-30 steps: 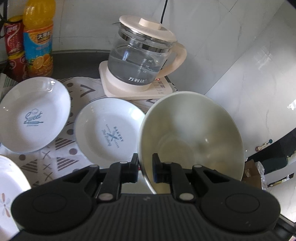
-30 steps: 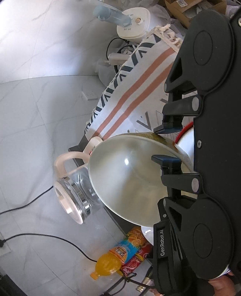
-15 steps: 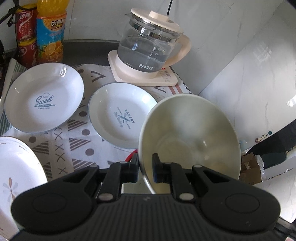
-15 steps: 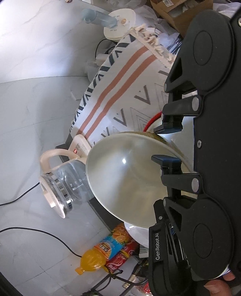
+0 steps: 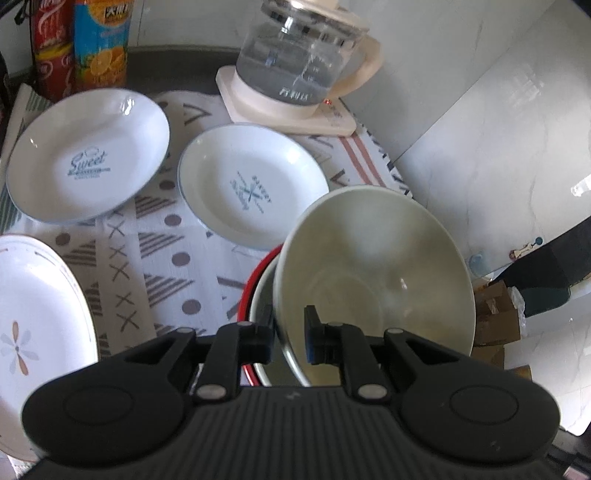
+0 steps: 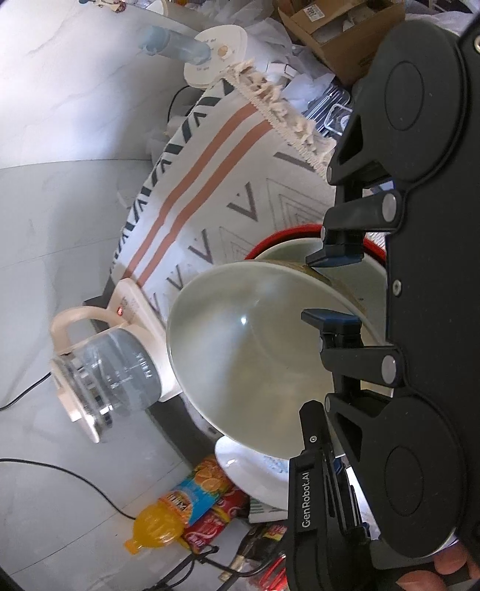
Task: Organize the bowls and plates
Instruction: 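Carry the small white bowl with the left gripper and lower it onto the stacked bowls, then open the left gripper to release the small white bowl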
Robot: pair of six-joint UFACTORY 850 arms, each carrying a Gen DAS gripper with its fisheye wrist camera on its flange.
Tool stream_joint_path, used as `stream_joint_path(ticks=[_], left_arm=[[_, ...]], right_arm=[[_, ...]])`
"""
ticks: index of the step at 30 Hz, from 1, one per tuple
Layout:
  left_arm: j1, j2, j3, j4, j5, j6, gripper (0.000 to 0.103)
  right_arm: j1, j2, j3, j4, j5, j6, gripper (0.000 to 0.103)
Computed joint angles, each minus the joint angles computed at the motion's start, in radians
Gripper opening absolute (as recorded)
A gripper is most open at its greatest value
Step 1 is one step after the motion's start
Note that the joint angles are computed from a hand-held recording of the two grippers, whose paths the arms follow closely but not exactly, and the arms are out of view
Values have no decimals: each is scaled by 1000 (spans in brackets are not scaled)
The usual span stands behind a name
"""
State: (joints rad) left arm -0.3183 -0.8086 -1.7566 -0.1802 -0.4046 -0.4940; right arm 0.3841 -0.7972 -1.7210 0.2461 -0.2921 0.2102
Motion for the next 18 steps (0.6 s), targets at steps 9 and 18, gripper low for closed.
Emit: stream_joint_path(ticks=[9,18], left_arm=[[8,-18,-18,-81,-40,42,15],[21,-15,-41,-104,-96,77,18]], right_arm=[[-3,-23,-28,-43,-31,39,22],[-4,-54,-90,-82,-95,86,20]])
